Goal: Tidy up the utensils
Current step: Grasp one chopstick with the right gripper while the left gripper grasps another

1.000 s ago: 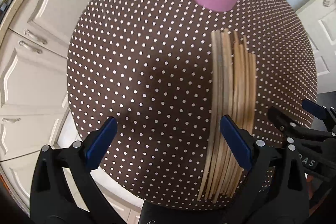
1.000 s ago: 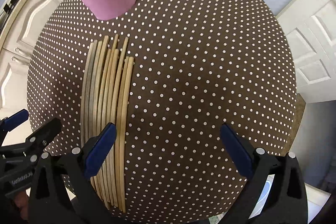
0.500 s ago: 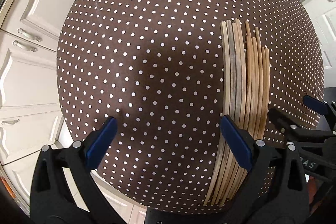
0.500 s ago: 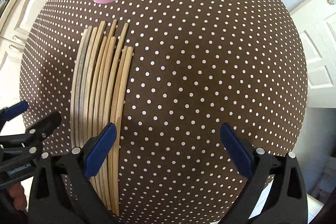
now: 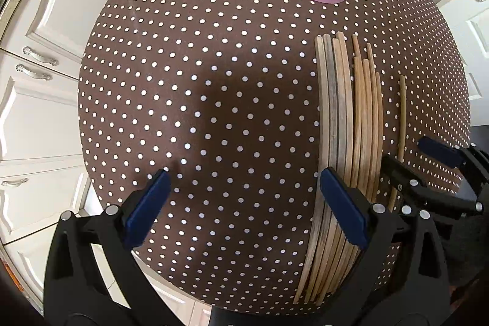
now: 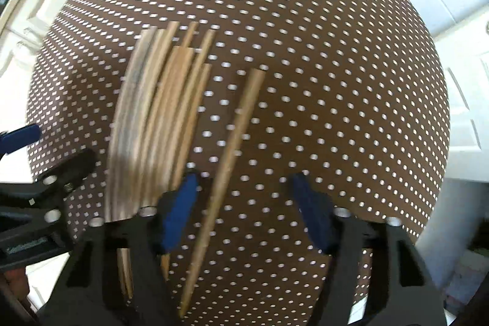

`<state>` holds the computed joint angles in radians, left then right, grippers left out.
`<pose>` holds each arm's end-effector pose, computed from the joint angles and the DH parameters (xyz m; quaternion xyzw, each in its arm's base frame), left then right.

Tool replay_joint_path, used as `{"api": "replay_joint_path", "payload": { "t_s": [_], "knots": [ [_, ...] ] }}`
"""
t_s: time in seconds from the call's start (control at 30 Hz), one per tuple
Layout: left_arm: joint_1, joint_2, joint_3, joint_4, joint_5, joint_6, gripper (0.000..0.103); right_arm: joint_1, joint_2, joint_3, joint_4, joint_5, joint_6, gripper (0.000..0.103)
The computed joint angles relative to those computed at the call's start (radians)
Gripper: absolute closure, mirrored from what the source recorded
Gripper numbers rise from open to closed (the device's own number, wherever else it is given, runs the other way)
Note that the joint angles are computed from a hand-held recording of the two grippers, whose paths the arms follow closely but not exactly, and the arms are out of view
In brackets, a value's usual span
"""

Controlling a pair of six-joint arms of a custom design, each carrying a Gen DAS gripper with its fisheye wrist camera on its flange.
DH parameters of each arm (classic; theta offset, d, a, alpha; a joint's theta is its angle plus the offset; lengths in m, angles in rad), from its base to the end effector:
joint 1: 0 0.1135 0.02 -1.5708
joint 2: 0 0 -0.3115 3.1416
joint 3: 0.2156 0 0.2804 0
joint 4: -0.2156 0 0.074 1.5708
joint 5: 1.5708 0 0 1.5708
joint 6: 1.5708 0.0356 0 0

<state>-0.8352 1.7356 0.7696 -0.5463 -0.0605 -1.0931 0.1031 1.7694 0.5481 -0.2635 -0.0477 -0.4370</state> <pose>0.1912 -0.2081 0.1202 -0.1293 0.9907 -0.0068 0.0415 0.2396 0.0265 0.0729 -0.2674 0.9623 0.0163 0.0463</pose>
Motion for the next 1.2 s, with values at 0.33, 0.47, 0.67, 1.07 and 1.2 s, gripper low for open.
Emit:
{"api": "replay_joint_path", "payload": {
  "t_s": [0.33, 0.47, 0.67, 1.07, 1.2],
  "knots": [
    [-0.015, 0.109, 0.055, 0.045, 0.008, -0.005, 0.007, -0.084, 0.062, 0.049, -0.031, -0.114, -0.009, 0.096],
    [-0.009, 0.151, 0.093, 0.056, 0.007, -0.003, 0.007, -0.125, 0.088, 0.089, -0.066, -0.138, -0.032, 0.098],
    [-0.002, 0.153, 0.091, 0.088, 0.042, -0.044, 0.011, -0.155, 0.114, 0.105, -0.062, -0.141, -0.06, 0.098],
    [0.043, 0.132, 0.036, 0.13, 0.082, -0.067, 0.014, -0.214, 0.078, 0.118, -0.131, -0.155, -0.125, 0.097],
    [0.036, 0.152, 0.061, 0.117, 0.071, -0.051, 0.014, -0.213, 0.065, 0.111, -0.134, -0.157, -0.126, 0.097]
  ]
}}
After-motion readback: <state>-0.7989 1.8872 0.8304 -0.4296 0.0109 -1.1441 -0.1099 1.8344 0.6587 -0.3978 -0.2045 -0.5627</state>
